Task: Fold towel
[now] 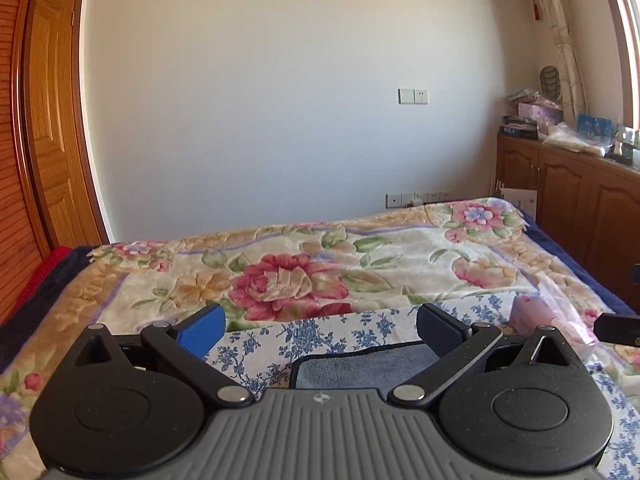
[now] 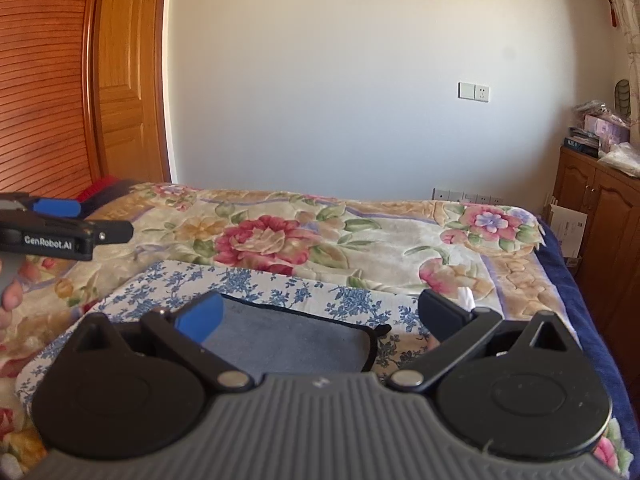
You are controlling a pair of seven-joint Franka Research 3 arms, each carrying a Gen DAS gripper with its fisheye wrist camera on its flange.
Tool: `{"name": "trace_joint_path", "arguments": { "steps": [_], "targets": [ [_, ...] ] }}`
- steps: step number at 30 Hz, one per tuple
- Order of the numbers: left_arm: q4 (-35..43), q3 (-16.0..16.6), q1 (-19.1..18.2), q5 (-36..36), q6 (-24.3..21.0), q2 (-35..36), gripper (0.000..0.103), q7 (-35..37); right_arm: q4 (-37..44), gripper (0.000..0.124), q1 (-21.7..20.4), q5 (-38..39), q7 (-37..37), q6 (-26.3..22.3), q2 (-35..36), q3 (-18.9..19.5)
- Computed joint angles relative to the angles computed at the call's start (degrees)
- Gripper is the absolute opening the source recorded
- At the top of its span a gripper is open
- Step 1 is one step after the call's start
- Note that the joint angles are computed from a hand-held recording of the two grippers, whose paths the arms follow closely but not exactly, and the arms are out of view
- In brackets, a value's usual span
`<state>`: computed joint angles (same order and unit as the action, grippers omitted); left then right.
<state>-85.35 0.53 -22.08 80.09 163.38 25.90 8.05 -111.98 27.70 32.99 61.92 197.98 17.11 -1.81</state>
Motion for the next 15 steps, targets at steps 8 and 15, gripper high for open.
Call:
{"name": "trace_joint_path", "arguments": {
  "steps": [8,15],
  "targets": [
    [-5.98,-2.02,0.19,4.13,-1.26,-6.12,0.103,-3.42,-3.53,0.103,4.09,6.77,-4.87,1.46,-3.40,-2.17],
    [-11.74,-5.36,1.92,7.21,-3.01,-11.12,0.103,-6.85,-6.16,0.103,3.68,11.61,-9.90,3.13,-6.03,0.55]
  ]
}}
